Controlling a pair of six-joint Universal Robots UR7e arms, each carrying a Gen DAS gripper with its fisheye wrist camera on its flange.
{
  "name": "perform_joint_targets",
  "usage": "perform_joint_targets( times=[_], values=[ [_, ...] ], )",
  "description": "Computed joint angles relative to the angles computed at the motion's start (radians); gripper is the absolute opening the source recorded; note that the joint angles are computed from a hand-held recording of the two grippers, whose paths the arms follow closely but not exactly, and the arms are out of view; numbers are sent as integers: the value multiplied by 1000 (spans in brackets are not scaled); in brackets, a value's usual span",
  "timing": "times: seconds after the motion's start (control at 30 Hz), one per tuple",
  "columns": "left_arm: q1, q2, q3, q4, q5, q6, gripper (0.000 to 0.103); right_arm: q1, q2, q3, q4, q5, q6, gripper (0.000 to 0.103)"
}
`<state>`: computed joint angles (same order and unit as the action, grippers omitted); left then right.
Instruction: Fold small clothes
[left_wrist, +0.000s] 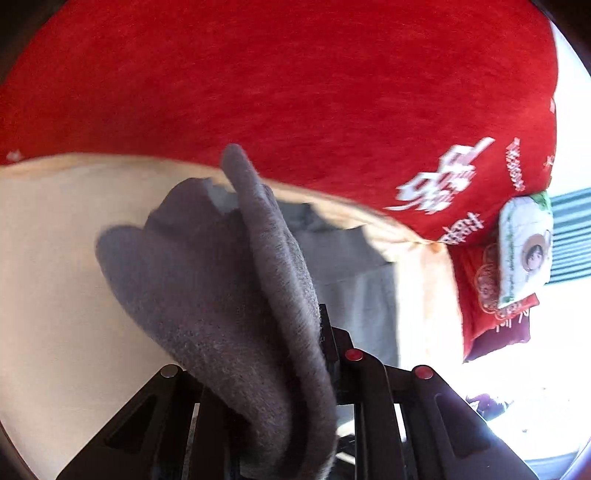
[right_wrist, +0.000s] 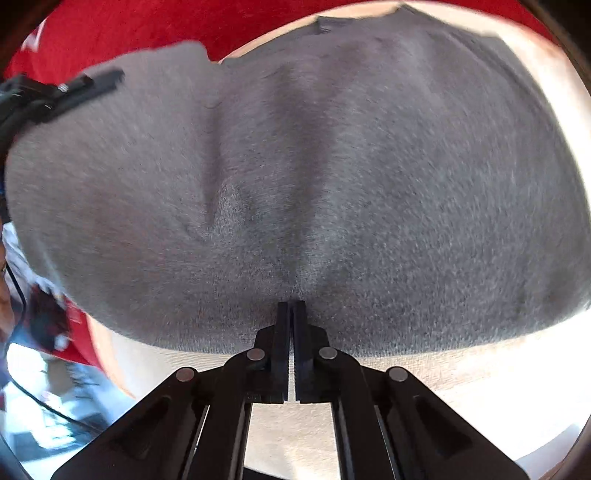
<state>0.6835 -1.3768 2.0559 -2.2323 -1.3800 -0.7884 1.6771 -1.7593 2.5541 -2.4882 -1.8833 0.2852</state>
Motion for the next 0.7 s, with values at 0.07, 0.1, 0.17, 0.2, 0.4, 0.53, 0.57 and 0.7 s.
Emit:
perform_joint_targets(
  times=[0.07, 0.1, 0.17, 0.2, 0.4, 0.53, 0.57, 0.7],
  values=[
    [-28, 49, -28, -19, -4, -2, 19, -49, -53, 5, 27, 50, -8, 1],
    [-37, 70, -44, -20, -1, 0, 19, -74, -92, 9, 49, 66, -18, 1],
    [-75, 140, -82, -21, 10, 9, 19, -119, -177, 12, 102, 86, -37, 1],
    [-90, 176, -104, -16, 15, 11, 19, -154, -237, 11, 142, 100, -53, 1],
    [-161, 373, -194, 40, 60, 44, 19, -405, -488, -11, 315, 203, -191, 3],
    [-169, 473, -231, 83, 72, 16, 20, -550, -549, -37, 356, 281, -262, 3],
    [-173, 486, -238, 99, 83, 8, 20, -588, -559, -42, 365, 305, -284, 3],
    [-214, 528, -293, 207, 151, 3, 20, -699, -571, -63, 397, 398, -344, 3]
  ],
)
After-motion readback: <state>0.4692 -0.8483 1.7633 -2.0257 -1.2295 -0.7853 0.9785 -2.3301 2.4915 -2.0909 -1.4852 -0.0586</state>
